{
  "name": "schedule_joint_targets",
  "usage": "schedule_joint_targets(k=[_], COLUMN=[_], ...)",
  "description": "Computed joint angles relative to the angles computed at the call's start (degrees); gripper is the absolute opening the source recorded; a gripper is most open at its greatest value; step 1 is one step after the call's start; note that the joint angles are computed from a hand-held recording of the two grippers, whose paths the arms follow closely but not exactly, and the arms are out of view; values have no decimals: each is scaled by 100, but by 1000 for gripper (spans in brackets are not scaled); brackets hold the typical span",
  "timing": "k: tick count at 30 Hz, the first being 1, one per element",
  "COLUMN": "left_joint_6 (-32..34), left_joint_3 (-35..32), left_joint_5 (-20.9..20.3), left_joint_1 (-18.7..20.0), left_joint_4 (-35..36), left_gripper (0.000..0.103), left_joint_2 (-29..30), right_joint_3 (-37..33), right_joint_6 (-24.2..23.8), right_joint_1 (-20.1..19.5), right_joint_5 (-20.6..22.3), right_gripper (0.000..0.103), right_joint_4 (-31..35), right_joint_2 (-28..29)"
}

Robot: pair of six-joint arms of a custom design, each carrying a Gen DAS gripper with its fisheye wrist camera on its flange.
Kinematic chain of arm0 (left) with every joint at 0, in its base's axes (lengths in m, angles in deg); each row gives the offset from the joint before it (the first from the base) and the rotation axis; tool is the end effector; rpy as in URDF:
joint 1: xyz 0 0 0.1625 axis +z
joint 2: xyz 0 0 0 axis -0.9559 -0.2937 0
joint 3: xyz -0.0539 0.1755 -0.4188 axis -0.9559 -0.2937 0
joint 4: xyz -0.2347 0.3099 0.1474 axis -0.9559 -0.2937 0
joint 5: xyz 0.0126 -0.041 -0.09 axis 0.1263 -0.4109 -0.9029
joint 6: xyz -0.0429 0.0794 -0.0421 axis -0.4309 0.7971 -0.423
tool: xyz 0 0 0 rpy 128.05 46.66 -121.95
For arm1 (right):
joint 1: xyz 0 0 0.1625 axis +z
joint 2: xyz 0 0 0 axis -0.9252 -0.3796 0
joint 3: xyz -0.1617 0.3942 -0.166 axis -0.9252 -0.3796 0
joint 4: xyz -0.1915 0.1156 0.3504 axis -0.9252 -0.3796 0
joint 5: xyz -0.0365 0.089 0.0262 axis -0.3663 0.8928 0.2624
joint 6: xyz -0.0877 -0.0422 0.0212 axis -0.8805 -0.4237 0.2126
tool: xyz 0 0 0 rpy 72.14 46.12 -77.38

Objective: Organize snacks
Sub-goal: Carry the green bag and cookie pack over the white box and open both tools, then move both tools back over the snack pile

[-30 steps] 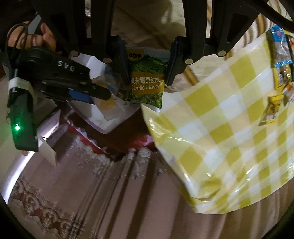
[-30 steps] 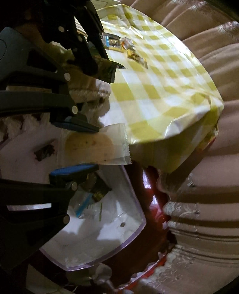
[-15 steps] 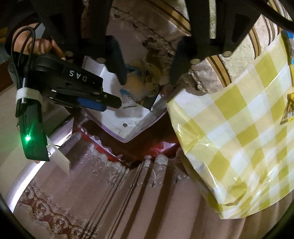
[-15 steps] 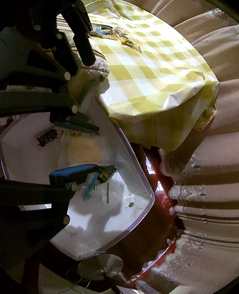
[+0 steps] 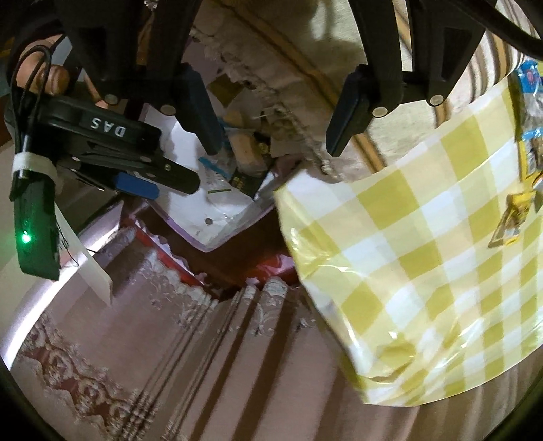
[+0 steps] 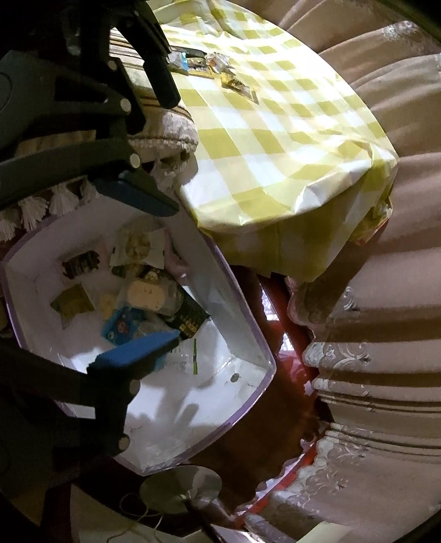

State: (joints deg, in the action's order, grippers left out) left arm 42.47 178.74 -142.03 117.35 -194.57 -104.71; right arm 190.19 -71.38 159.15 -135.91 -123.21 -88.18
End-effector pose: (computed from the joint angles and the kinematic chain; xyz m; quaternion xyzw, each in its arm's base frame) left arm -0.3796 -0.6237 0.0569 0.2393 0.9400 -0.1591 0.1840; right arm 0.0944 -0.6123 0.3266 0.0287 -0.9143 0.2698 0.3008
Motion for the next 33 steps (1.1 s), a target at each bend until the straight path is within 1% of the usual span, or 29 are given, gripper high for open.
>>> schedule_joint_targets(k=[5,9,12,16,21,26,29,31,33], left_joint_6=[-187,-369,-504,-690,-930,-1233,-1381,-1480,-1578], left_joint_3=[304,544,742,987,1239,1503,1630,1722,1812], left_joint_5=[267,535,730,968,1178,1469,1618,1780,1938], left_joint_1=[33,67,106,153,215,272,321,349,372], left_joint_4=[-147,-266,-323,-384,-437,-388,-381,-369,-352], left_gripper=[65,65,65,65,65,65,65,65,65], left_joint_2=[-271,-494,-687,-949,-1225,-1527,-1678,-1789,-1887], right_joint_3=[51,80,94,104,138,101,68,20,16], right_joint_6=[-144,-212,-259,-448,-698,-968,-1018,-866,-743], right_joint_1=[139,259,338,520,719,862,922,938,927], right_joint_5=[-32,-65,-9,-281,-485,-528,-463,-381,-149], right_gripper=[81,82,84,85,91,91,91,91,91], right_joint_4=[-168,-315,-361,-715,-1211,-1498,-1421,-1137,-941], right_joint_2=[54,130,179,369,585,795,877,896,887])
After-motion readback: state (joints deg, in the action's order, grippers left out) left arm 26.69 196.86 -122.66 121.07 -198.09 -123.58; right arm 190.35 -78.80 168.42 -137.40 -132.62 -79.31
